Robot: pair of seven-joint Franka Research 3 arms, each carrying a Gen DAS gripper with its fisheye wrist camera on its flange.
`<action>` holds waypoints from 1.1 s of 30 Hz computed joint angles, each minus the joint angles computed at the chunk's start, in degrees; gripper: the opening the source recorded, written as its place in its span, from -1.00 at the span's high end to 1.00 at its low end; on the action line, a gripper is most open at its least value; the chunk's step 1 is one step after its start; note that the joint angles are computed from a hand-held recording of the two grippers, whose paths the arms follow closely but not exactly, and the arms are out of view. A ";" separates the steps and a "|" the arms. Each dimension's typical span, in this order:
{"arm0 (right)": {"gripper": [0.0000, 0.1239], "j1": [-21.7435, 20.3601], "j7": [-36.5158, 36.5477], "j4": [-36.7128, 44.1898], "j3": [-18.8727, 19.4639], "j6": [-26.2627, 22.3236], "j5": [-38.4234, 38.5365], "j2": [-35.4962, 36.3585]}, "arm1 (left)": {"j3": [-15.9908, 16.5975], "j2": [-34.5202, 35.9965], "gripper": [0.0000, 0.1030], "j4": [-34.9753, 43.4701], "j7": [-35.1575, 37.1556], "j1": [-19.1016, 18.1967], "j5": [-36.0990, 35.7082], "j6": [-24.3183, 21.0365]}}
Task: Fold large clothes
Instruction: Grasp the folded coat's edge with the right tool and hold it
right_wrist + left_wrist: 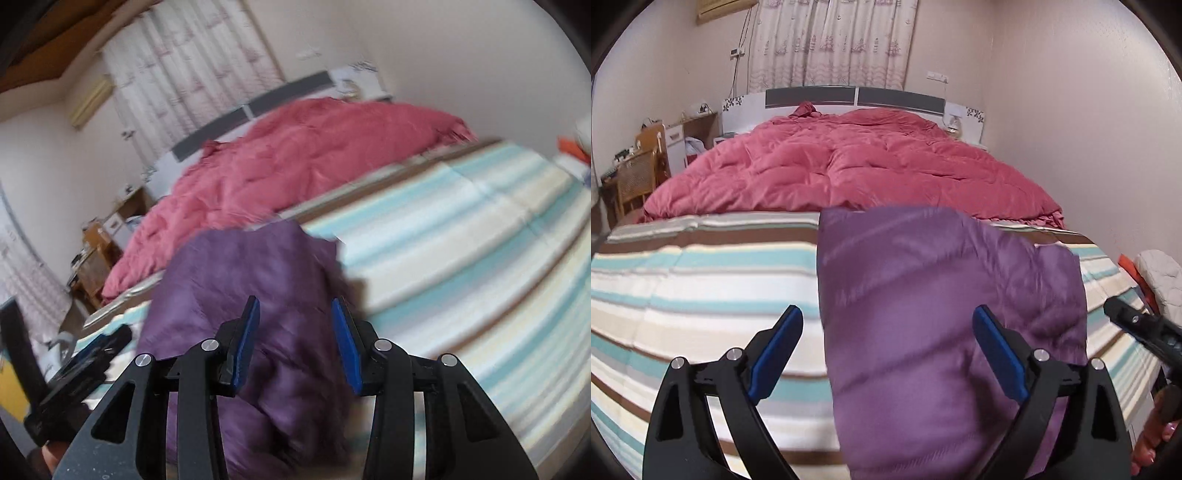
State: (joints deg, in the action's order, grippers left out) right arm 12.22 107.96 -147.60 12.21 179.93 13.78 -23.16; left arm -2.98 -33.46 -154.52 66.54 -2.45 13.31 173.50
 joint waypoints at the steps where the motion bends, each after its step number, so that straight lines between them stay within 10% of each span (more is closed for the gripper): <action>1: 0.33 -2.25 0.25 2.38 2.23 -0.27 -1.70 1.89 | -2.70 1.53 -0.80 2.16 -1.59 2.54 0.84 -1.17; 8: 0.50 -18.20 14.40 16.07 14.69 -10.18 -23.80 14.71 | -12.30 11.39 -0.83 13.44 -12.21 11.43 11.99 -9.20; 14: 0.56 -20.28 27.98 15.81 13.28 -8.09 -40.08 20.50 | -7.33 16.84 -0.88 15.08 -11.43 5.26 11.59 -9.07; 33: 0.56 -4.35 38.54 21.29 -4.13 -7.74 -53.12 28.58 | -6.19 22.92 -0.97 16.73 -20.60 3.55 20.55 -8.21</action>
